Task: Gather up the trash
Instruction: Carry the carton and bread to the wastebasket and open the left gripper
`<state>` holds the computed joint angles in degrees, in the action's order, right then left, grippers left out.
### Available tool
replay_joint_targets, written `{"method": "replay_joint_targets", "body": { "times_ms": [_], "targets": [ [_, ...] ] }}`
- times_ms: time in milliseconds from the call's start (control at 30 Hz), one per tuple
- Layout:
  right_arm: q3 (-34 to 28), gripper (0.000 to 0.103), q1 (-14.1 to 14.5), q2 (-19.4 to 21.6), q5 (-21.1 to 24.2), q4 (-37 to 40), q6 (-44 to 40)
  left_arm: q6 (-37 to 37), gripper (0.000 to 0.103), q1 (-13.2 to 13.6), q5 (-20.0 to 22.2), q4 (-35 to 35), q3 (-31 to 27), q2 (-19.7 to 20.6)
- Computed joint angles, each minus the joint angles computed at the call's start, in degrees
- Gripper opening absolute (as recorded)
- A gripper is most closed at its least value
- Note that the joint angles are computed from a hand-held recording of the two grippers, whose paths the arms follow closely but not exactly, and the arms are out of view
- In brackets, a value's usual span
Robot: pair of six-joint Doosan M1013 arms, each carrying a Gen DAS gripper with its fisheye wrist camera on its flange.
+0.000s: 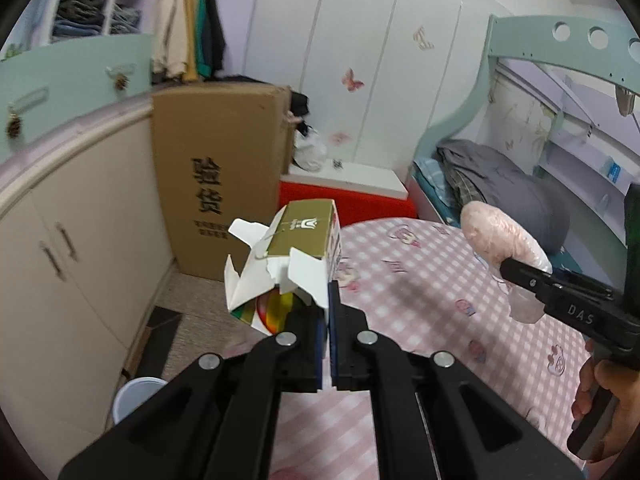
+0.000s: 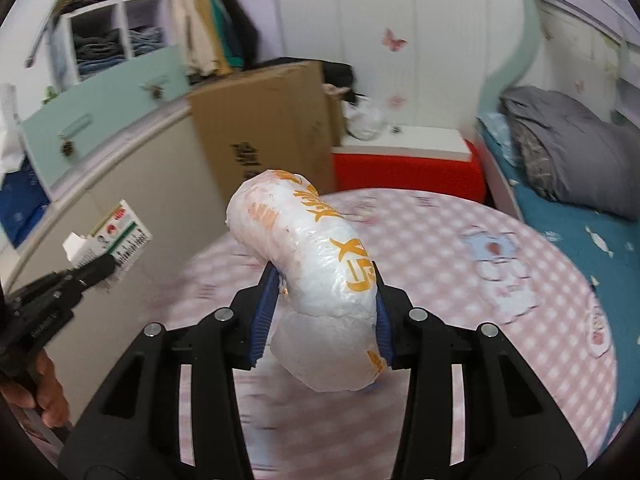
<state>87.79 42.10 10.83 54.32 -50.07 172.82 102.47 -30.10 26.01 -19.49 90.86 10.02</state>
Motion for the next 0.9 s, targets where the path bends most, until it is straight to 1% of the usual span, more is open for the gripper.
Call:
{"method": "replay_joint_targets", "body": {
  "times_ms": [67, 167, 200, 333, 400, 500, 633, 667, 767, 900],
  "targets": [
    [-2.0, 0.042, 1.4, 1.5, -0.7, -0.4, 0.3, 0.9, 0.002, 1.4, -1.4, 0.0, 1.8, -1.8],
    [-4.7, 0.043, 3.0, 3.6, -2.5, -0.4, 0.2, 3.4, 0.003, 3.9, -2.5, -2.4, 4.3, -3.9],
    [-5.7, 0.043, 3.4, 4.3, -3.2, -0.3, 0.1, 5.1, 0.003, 5.1, -2.7, -4.3, 5.2, -4.7],
    [-10.5, 0.043, 5.0, 8.2, -6.1, 1.8, -2.9, 8.5, 0.003, 8.4, -2.3, -7.9, 7.5, -6.3],
    [-12.4, 0.043, 5.5, 10.1, -7.6, 2.9, -4.1, 9.8, 0.003, 10.4, -1.9, -9.4, 8.7, -6.9],
    [-15.8, 0.043, 6.0, 13.2, -9.5, 6.4, -7.2, 9.1, 0.003, 12.8, -2.1, -8.9, 10.1, -7.2],
    [-19.8, 0.043, 6.6, 17.2, -11.1, 11.6, -11.9, 6.5, 0.003, 15.8, -1.7, -6.8, 11.6, -6.9],
    [-21.3, 0.043, 6.7, 18.7, -11.0, 13.5, -13.9, 5.7, 0.003, 16.7, -1.4, -6.3, 12.0, -6.7],
    [-23.9, 0.043, 6.8, 21.4, -11.2, 17.3, -17.2, 3.6, 0.003, 18.2, -1.2, -4.5, 13.0, -6.1],
    [-27.2, 0.043, 6.8, 24.9, -10.3, 22.1, -21.3, -0.8, 0.003, 19.9, -1.0, 0.0, 14.0, -4.9]
  ]
}}
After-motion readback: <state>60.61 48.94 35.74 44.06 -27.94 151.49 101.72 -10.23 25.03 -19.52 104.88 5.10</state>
